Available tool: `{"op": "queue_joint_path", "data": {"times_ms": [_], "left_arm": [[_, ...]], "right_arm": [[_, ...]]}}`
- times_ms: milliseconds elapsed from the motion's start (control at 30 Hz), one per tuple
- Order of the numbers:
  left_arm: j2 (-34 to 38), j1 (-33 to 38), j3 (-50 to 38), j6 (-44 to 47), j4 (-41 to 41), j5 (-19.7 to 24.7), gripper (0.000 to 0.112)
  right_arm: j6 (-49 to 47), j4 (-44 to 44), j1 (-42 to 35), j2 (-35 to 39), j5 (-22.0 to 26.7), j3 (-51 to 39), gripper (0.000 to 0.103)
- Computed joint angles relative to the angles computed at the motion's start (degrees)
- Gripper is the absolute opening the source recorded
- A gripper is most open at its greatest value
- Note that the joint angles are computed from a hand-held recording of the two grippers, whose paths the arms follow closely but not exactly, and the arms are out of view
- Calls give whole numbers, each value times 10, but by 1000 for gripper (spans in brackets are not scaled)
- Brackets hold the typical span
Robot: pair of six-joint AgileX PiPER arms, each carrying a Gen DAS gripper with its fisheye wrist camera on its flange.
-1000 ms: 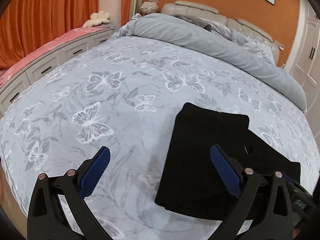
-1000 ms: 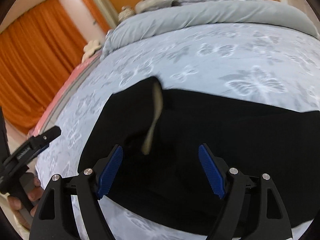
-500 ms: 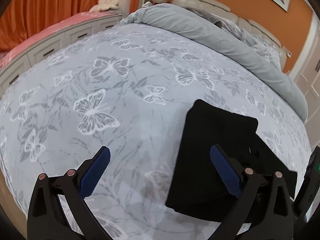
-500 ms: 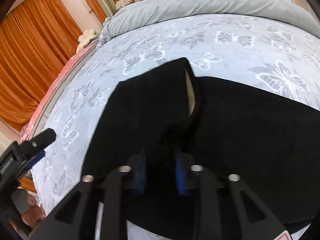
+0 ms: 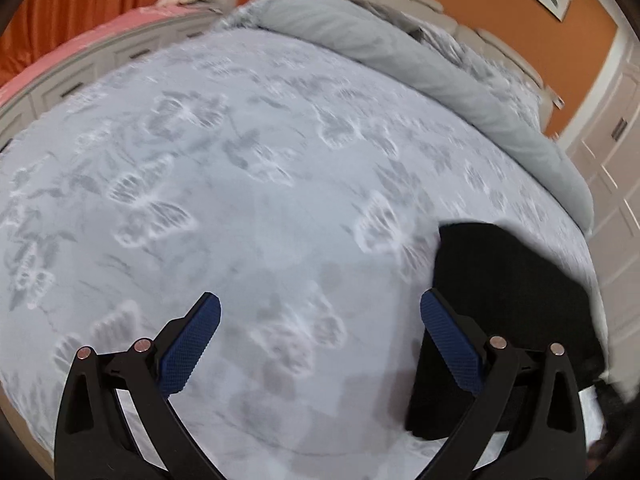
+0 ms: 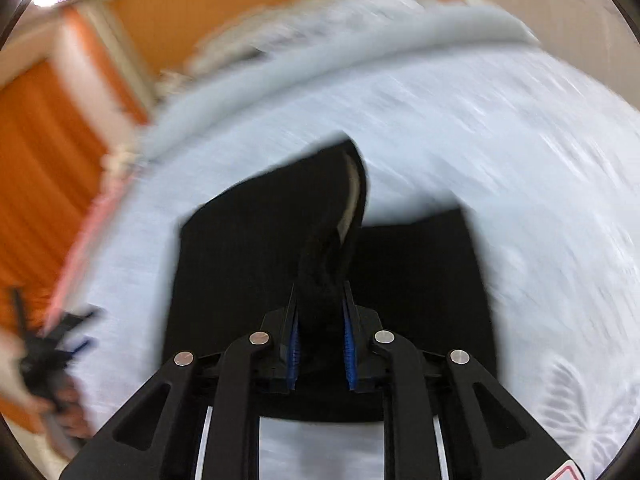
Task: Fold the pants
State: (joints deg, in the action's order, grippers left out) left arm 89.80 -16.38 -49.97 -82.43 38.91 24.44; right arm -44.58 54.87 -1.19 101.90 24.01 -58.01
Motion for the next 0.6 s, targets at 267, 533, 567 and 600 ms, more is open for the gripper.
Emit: {"op": "queue_joint_path", "data": {"times_ms": [267,533,567,600], "left_arm": [[58,-61,-39,19,-4,9,98],[80,-101,-61,17,24,13,98],[80,-105,-62,18,26,14,98],[80,-110,-63,17,30,15,98]], "right_arm": [[-77,86,-46,49,78,-17,45],[-102,125,-46,64,98,-39,16],[-140,159,-52,40,100,-22,15],[-183,195,-60,3,99,3,15]]}}
